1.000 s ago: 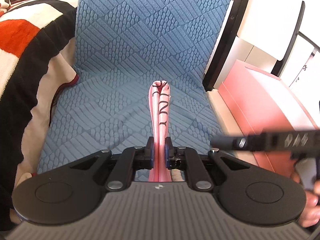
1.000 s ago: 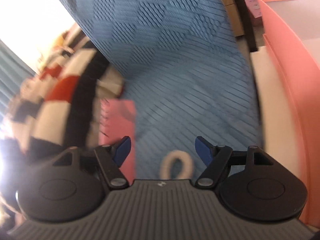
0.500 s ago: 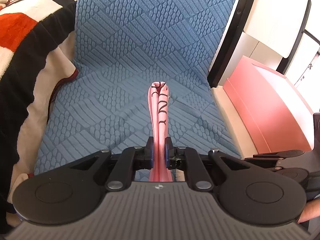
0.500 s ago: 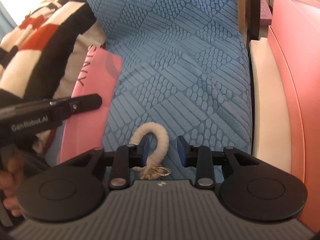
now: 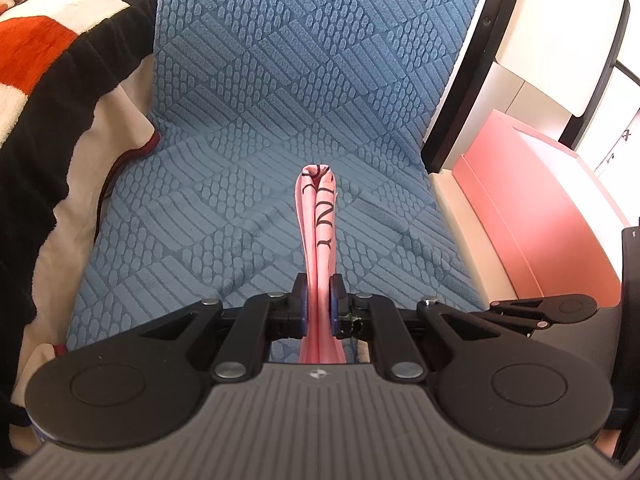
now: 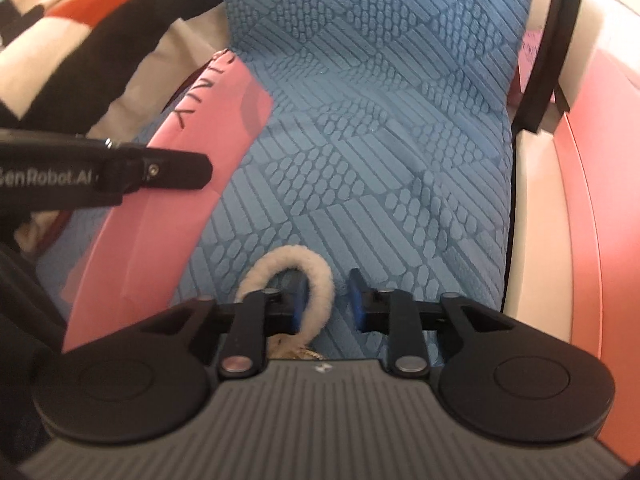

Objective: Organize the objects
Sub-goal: 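Grasp the white fluffy hair tie with the right gripper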

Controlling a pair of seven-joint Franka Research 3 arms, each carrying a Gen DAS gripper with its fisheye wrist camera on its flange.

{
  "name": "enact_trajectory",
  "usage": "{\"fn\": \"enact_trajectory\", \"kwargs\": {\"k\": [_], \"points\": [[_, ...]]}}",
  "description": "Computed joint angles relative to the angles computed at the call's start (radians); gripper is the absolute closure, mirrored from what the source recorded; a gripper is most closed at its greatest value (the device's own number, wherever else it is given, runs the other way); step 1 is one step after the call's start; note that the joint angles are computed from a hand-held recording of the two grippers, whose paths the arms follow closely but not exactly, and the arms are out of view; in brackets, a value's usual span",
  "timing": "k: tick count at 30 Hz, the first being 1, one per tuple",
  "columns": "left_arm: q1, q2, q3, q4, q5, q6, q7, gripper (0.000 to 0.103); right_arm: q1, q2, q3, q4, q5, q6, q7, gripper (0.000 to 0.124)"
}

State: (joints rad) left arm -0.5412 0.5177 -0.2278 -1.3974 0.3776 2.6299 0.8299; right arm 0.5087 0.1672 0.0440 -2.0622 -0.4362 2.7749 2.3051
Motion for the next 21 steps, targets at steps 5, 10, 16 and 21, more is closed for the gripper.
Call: {"fn": "enact_trajectory", "kwargs": {"k": [5, 10, 16, 21], "points": [[0.002, 0.004, -0.002, 0.004, -0.006, 0.0, 0.003, 0.09, 0.0, -0.001, 0.0, 0.006, 0.001, -0.01, 0.009, 0.114], [0.002, 0.004, -0.002, 0.003, -0.007, 0.003, 0.004, 0.09, -0.02, -0.031, 0.003, -0.023, 0.068, 0.042, 0.038, 0.114], [0.005, 0.01, -0.011, 0.006, -0.017, 0.01, 0.033, 0.09, -0.055, -0.095, 0.002, -0.055, 0.075, 0.109, 0.092, 0.114], [-0.001, 0.034, -0.018, 0.041, -0.023, -0.011, 0.079, 0.09, -0.101, -0.138, 0.021, -0.066, 0.108, 0.167, 0.07, 0.115]]}}
